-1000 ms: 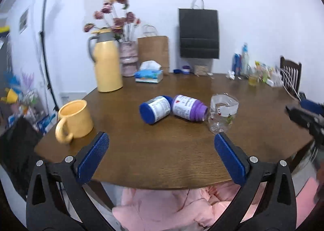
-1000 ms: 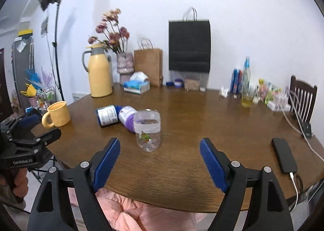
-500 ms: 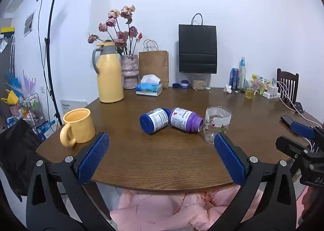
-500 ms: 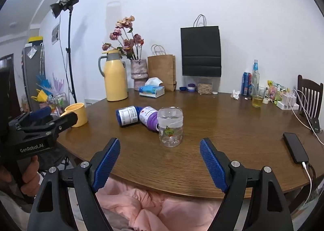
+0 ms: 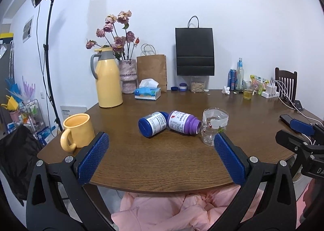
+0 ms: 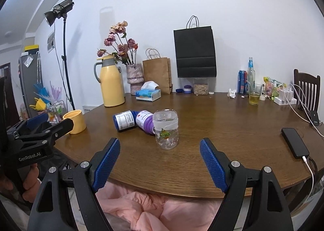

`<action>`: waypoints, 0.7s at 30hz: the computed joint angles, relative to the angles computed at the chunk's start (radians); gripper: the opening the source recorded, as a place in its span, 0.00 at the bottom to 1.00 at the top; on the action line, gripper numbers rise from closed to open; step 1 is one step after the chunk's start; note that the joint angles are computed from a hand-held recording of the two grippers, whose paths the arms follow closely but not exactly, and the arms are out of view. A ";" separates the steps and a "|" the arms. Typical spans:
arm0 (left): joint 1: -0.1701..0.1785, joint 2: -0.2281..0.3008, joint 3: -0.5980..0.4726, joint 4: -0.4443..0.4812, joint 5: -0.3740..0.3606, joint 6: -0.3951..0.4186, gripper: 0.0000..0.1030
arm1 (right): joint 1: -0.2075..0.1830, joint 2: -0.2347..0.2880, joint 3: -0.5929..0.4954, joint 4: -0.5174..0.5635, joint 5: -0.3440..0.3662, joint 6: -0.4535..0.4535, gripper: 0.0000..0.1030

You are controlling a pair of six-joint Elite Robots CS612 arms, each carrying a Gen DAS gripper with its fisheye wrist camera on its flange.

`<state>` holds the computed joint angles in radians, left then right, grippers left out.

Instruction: Flip cup upright

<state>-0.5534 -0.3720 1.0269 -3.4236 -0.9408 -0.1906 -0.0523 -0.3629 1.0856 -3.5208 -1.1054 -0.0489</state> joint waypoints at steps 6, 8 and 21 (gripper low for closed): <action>-0.002 0.001 0.002 -0.008 -0.002 0.016 1.00 | 0.001 0.000 -0.002 0.010 -0.009 0.003 0.83; -0.003 0.001 0.002 -0.012 -0.001 0.021 1.00 | 0.001 0.000 -0.002 0.011 -0.011 0.005 0.83; -0.006 0.002 -0.001 -0.008 0.001 0.027 1.00 | 0.000 -0.003 0.001 0.011 -0.013 -0.001 0.83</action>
